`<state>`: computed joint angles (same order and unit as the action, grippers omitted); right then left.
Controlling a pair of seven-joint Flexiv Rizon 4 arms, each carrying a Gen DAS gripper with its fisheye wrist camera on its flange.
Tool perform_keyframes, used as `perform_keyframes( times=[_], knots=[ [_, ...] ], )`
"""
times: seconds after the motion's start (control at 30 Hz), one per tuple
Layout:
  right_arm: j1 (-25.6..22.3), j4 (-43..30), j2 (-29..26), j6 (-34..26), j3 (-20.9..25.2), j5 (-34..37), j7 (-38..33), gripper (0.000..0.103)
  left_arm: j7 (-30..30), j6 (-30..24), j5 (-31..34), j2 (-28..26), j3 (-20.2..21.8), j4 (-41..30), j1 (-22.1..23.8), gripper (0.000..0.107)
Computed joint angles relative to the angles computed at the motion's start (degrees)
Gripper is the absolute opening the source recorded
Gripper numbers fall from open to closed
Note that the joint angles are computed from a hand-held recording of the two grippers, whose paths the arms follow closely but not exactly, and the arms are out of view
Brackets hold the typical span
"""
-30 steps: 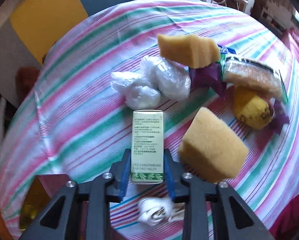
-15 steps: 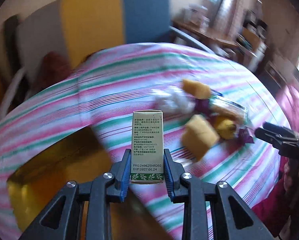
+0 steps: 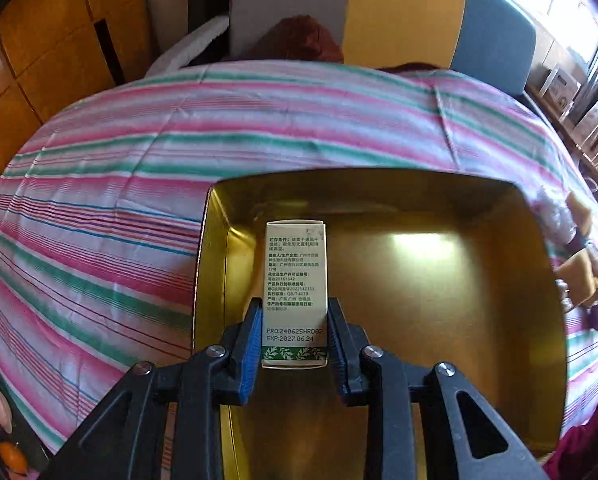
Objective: Organize objects
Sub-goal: 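Lower the green box into the gold tray with the left tool while the right tool grasps the yellow sponge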
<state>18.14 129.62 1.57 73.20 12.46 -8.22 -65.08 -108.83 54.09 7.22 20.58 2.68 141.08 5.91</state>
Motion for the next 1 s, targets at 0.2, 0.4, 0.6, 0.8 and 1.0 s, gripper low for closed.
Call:
perform_keyframes(
  times=[0.2, 0.4, 0.6, 0.8, 1.0],
  knots=[
    [1.93, -2.28, -2.20, -1.07, 0.90, -0.93, 0.22, 0.082, -3.89, 2.65, 5.07, -5.10, -1.93, -1.81, 2.09, 0.032],
    [2.85, -6.33, -5.94, -1.43, 1.01, 0.60, -0.18, 0.082, -8.15, 1.59, 10.39, -7.58, -1.86, -4.64, 2.33, 0.033],
    [3.88, -8.99, -9.30, -1.59, 1.48, 0.86, -0.91, 0.080, -6.24, 3.61, 8.70, -6.68, 0.35, -3.73, 0.84, 0.048],
    [6.06, -10.76, -12.92, -3.32, -0.05, -3.76, 1.55, 0.047, -4.65, 4.73, 7.40, -4.17, 0.05, -3.02, 1.02, 0.062],
    [5.68, -9.97, -12.45, -3.51, 1.24, -3.84, 0.48, 0.034, -5.31, 3.64, 8.94, 3.87, -1.66, -1.14, 1.54, 0.062]
  ],
)
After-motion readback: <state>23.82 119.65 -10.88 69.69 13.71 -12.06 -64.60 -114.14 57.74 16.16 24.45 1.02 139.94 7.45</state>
